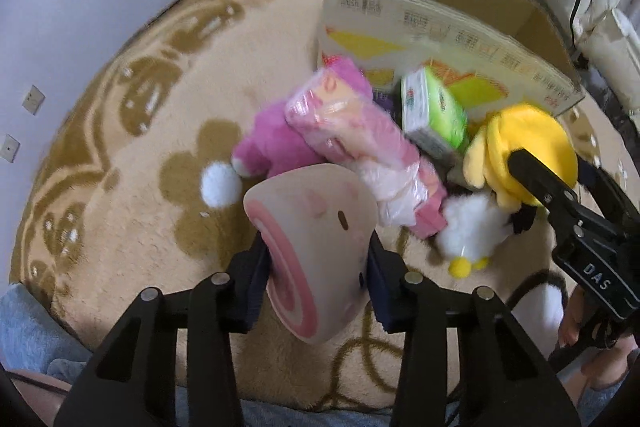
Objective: Organize soft objects
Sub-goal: 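Close the left tool on the roll-cake plush while the right tool grips the yellow bear plush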
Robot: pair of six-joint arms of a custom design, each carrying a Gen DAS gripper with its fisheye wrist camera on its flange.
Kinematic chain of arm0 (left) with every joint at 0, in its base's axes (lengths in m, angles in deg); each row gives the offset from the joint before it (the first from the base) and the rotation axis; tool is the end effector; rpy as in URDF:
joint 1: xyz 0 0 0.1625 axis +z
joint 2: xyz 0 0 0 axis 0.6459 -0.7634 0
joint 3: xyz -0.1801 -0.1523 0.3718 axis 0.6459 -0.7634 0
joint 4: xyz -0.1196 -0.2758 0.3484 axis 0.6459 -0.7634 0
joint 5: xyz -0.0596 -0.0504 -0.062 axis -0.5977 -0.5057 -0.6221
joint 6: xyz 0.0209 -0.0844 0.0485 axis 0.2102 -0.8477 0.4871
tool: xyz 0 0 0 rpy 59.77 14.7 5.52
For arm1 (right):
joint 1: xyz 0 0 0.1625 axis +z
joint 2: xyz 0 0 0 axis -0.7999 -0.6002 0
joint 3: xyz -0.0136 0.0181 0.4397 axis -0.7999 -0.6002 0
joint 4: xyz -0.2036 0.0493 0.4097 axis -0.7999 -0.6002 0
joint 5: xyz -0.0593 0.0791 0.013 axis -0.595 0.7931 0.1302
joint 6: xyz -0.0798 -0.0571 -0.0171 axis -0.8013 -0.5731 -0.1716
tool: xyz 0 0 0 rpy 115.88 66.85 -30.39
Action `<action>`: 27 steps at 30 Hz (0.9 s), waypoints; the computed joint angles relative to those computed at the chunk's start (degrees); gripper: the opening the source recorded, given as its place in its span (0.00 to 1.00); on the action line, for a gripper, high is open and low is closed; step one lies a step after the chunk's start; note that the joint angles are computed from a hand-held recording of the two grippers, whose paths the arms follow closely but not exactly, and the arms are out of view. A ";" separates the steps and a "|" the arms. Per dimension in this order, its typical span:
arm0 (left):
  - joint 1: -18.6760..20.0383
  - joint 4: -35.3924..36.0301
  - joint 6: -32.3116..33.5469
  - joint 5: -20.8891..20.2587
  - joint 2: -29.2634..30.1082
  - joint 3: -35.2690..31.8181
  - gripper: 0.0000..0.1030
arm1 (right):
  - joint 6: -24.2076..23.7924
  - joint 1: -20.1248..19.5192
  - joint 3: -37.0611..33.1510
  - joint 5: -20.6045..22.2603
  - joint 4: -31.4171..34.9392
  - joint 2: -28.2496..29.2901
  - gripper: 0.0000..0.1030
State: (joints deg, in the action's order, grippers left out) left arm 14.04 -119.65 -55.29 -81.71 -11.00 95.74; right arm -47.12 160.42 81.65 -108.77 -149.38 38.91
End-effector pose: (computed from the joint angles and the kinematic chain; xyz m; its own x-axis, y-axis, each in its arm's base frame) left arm -0.1994 -0.6296 0.2619 -0.7395 0.0116 -0.6731 0.2711 0.9203 -0.2819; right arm 0.2886 -0.6395 0.1316 -0.7983 -0.2335 0.5551 -0.5195 0.7333 -0.4386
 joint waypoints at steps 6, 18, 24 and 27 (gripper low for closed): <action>-2.72 -7.69 3.06 7.63 -1.31 2.21 0.36 | -0.20 0.95 2.32 0.52 -5.33 -2.45 0.79; -4.84 -25.28 19.43 13.59 1.30 0.41 0.36 | -1.01 1.77 2.71 3.16 -12.02 -5.29 0.78; -4.21 -33.32 28.60 14.55 5.29 -3.56 0.36 | -1.50 1.73 0.75 4.36 -12.72 -4.43 0.78; -3.78 -38.54 35.04 14.54 8.00 -6.13 0.36 | -2.00 1.62 -0.85 5.39 -12.90 -3.50 0.78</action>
